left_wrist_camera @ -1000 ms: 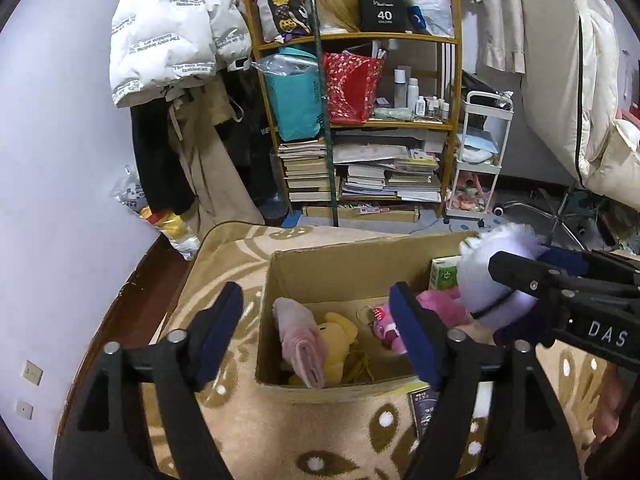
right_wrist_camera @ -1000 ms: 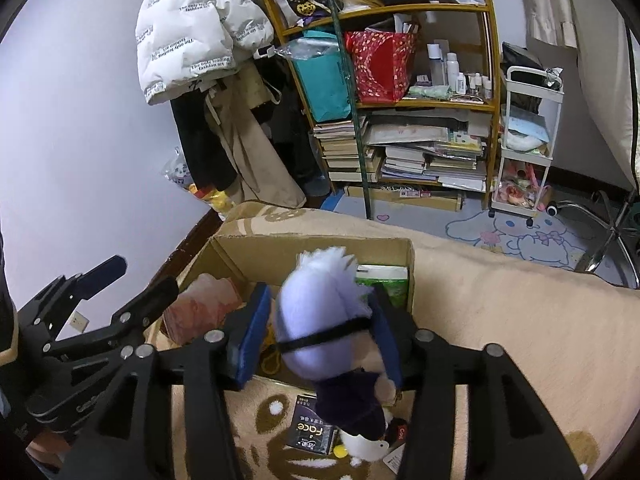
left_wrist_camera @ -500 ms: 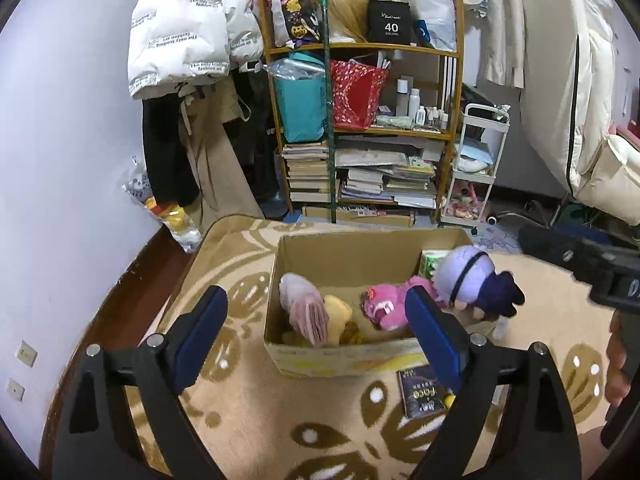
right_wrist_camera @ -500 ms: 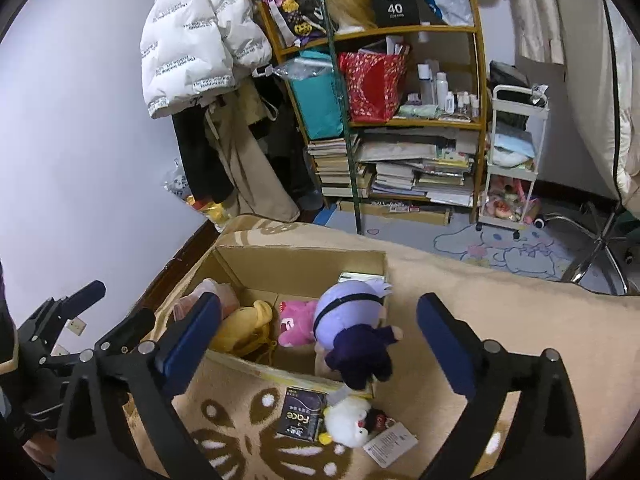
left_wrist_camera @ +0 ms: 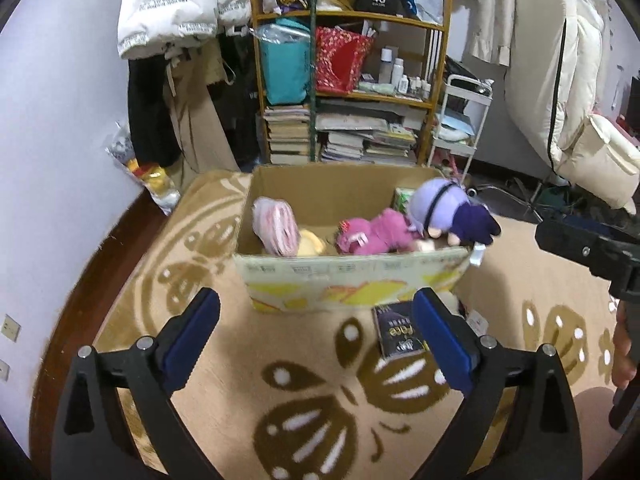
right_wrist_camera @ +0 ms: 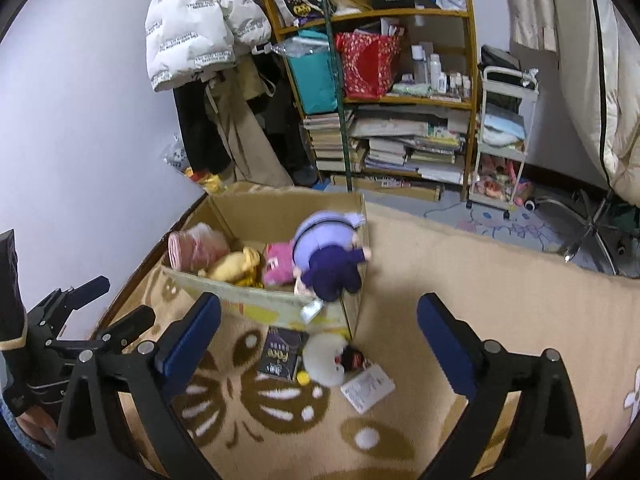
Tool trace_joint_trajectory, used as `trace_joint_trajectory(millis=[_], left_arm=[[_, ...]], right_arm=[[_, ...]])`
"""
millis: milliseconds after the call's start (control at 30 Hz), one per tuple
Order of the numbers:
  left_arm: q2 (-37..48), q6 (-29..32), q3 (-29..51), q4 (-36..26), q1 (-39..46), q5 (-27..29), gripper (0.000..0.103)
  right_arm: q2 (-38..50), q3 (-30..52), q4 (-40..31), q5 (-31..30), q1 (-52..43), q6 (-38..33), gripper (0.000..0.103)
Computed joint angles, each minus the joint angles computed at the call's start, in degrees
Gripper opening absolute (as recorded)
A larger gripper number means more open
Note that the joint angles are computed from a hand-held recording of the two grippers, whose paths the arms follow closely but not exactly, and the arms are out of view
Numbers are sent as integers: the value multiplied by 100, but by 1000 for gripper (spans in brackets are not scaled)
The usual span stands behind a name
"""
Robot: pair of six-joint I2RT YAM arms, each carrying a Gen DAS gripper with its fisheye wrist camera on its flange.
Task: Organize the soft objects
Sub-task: 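Grasp the black Face box with the left tool while the right tool grasps the white penguin plush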
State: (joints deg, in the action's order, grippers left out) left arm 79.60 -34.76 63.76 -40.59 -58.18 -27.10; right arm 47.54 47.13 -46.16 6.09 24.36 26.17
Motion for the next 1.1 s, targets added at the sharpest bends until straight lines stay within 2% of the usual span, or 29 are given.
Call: trace_joint_trajectory(millis=[233, 467, 767, 967, 1100], left_arm=[[244, -135, -246, 232, -172, 113, 96], [742, -10, -298, 646, -131, 432, 96], [1349, 208, -282, 1130, 13, 806, 96], [1627, 385, -305, 1485, 105, 1217, 96], [1830, 387, -259, 1569, 91, 1257, 96]], right_arm=[[-216, -529, 142, -178, 12, 173, 103], [40, -970, 573, -263, -97, 245, 103], [375, -1659, 1430, -805, -529, 291, 103], [811, -1889, 1860, -1237, -884, 187, 103], [1088, -1928, 2041, -1451, -1039, 114, 103]])
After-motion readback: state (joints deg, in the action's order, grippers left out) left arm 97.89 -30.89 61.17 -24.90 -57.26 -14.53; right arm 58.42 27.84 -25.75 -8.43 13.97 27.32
